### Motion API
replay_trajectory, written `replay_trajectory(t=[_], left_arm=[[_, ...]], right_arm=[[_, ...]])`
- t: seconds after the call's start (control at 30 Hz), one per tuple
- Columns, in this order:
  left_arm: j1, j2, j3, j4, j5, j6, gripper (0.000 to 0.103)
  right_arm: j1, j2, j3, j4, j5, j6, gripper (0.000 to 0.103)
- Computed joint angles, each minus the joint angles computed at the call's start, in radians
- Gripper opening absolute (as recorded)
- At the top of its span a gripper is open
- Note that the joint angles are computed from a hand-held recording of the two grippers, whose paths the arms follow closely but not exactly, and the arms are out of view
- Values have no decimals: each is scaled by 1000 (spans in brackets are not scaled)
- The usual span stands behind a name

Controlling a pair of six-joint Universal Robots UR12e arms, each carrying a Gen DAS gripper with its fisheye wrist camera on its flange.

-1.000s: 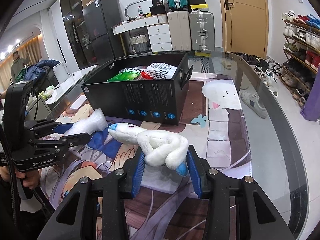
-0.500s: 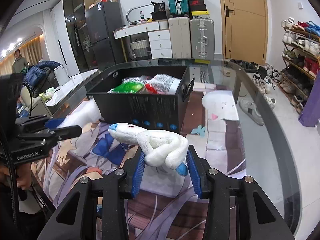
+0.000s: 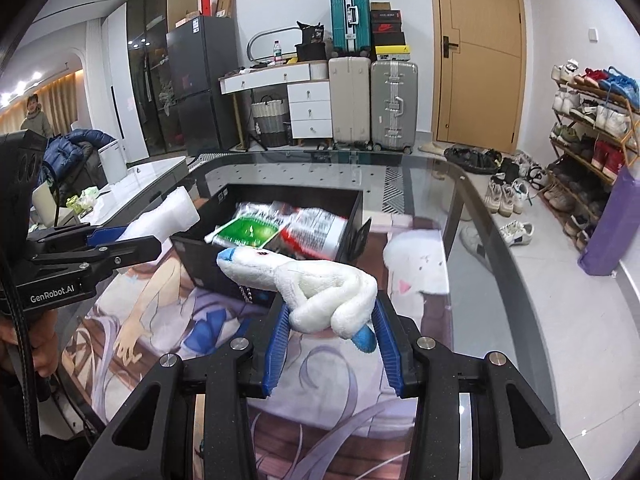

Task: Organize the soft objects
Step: 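Carry plush toy with right tool over box while left tool carries foam block, then open both tools to drop plush toy and foam block into the box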

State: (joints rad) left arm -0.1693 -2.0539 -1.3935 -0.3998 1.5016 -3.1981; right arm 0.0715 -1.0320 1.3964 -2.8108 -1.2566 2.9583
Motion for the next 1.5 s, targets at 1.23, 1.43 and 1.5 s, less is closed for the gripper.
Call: replay_trajectory(t=[1.23, 1.43, 1.5], left_arm=[[-2, -169, 248, -154, 13, 43, 38], [3, -167, 244, -159, -1, 49, 38], [3, -168, 247, -164, 2, 51, 38]], right_arm=[[76, 181, -294, 148, -113, -145, 41], [71, 192, -310, 175, -90, -190, 41], [71, 195, -316, 181, -87, -191, 41]])
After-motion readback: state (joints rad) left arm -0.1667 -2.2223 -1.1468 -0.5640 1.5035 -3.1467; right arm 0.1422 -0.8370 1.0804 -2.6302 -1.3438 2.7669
